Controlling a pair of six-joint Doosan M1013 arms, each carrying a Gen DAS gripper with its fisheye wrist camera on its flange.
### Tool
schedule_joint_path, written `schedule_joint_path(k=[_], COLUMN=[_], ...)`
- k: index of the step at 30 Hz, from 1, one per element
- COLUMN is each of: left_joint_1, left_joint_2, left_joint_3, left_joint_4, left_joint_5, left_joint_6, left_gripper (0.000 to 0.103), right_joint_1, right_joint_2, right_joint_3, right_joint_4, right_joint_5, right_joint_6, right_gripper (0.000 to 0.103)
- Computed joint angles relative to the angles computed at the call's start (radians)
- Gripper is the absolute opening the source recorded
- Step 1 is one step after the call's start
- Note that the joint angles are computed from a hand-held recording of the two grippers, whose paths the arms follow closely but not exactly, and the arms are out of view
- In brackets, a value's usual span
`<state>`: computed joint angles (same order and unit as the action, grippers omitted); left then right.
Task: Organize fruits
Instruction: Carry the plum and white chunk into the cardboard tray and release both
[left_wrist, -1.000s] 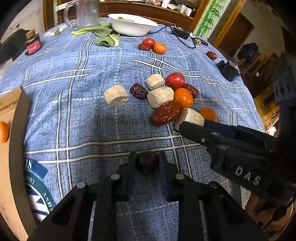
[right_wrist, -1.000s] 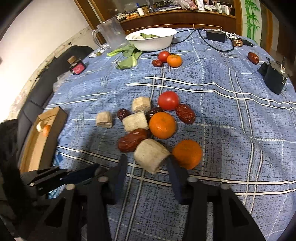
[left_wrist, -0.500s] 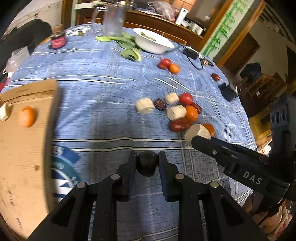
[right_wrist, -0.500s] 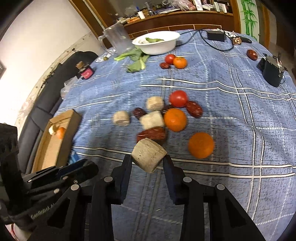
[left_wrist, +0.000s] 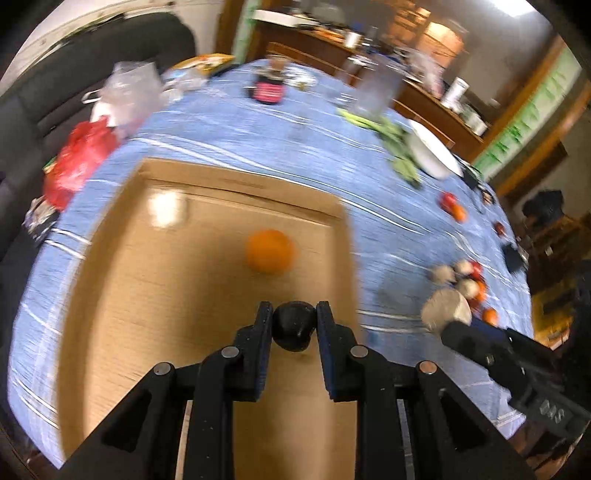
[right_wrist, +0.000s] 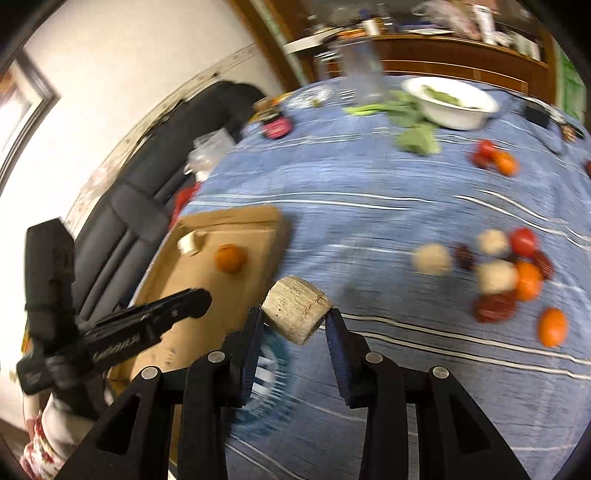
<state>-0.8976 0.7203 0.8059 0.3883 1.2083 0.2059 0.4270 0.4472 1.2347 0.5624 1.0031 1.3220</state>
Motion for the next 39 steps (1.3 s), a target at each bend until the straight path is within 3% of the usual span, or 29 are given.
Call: schedule_joint_path(k=[10,24,27,29,34,39], left_joint_1=[0.066,0.086,0.081,0.071,0.044,0.009], left_joint_2=[-0.069,-0.078,-0.088,-0.099,-0.112,-0.105], left_joint_3=[0.154,0.183,0.189,0.193,0.181,0.135], left_joint_4=[-0.056,-0.096,-0.093,-0.065,-0.019,0.024], left_joint_5=[-0.026,-0.066,-0.068,-0.067,-0.046,-0.009], left_joint_6=[0.04,0.063,0.034,-0.004,-0.081,-0.124], left_gripper=[0.023,0.025,0.031,0.045,0.049,0.06], right_joint_1=[0.11,0.136,0.132,0.13,0.115,0.074], right_joint_2=[0.118,0.166,0.154,0.14,0.092,0.006], right_joint_3=[-0.13,-0.189,-0.175,-0.16,-0.111,-0.002], right_joint_4=[-0.089,-0.146,-0.13,-0.125,-0.098,-0.036], right_joint_5=[0.069,0.08,0.074,0.058,0.022,-0.037], right_joint_6=[0.042,0.081,0.068,0.061,0.043,0.048], right_gripper=[0.039,0.04,0.046,0.055,0.055,0.059])
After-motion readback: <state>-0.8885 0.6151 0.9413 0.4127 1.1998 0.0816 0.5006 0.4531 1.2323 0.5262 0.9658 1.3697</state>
